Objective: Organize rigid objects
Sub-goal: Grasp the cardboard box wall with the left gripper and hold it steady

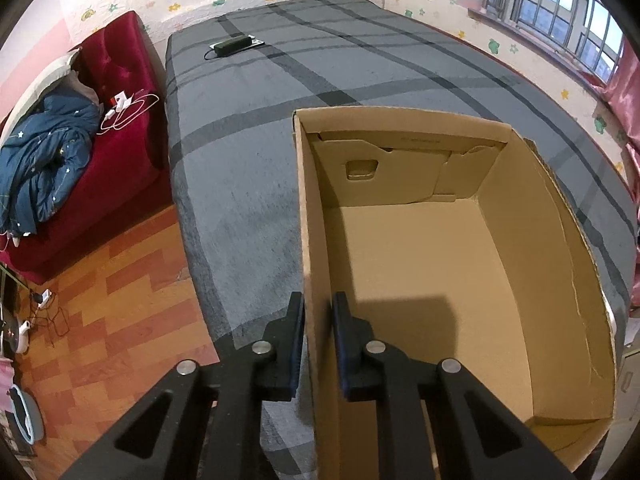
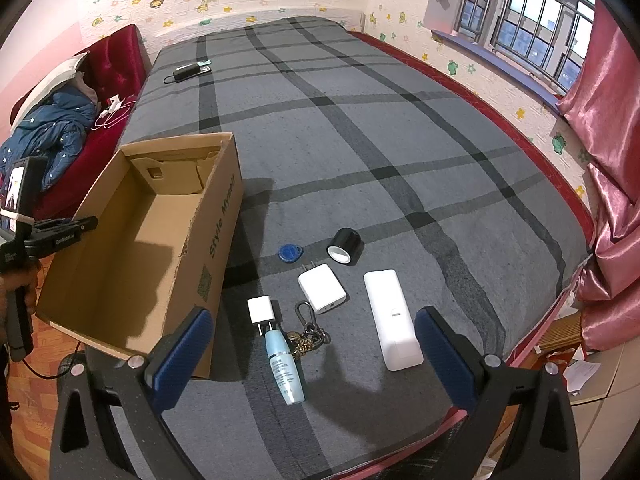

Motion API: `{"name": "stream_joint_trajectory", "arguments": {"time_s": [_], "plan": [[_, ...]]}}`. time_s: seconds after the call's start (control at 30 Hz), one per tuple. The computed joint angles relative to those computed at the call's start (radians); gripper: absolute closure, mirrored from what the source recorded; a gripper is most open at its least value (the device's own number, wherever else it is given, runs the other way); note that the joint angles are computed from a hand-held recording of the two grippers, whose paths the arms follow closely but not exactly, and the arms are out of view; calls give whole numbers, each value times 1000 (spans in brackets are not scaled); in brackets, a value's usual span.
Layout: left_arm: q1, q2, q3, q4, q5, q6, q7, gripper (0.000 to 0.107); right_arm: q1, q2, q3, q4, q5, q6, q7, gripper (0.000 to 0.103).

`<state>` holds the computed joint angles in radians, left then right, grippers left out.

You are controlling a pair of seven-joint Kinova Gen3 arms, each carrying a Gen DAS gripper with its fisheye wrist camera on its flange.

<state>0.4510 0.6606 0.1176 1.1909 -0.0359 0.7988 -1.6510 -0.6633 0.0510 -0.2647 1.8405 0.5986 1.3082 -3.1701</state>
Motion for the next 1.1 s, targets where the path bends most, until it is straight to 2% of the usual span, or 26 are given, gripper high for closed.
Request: {"name": "stream_joint_trajectory", "arguments": {"time_s": [0.43,0.63,0.87,1.1], "plan": [[20,-9,-16,28,-31,-33,16,93,25,-16,8,31,3,-17,31,0],[25,-9,-17,32,-42,-37,18,93,90,-53,29,87,-24,-120,86,0],[35,-12,-22,40,-63,-46,29,93,157,-54,49,143,-29,-186,144,0],[32,-11,-19,35,-62,-41,26,93,240,-39,95,241,-72,-322,212,0]]}}
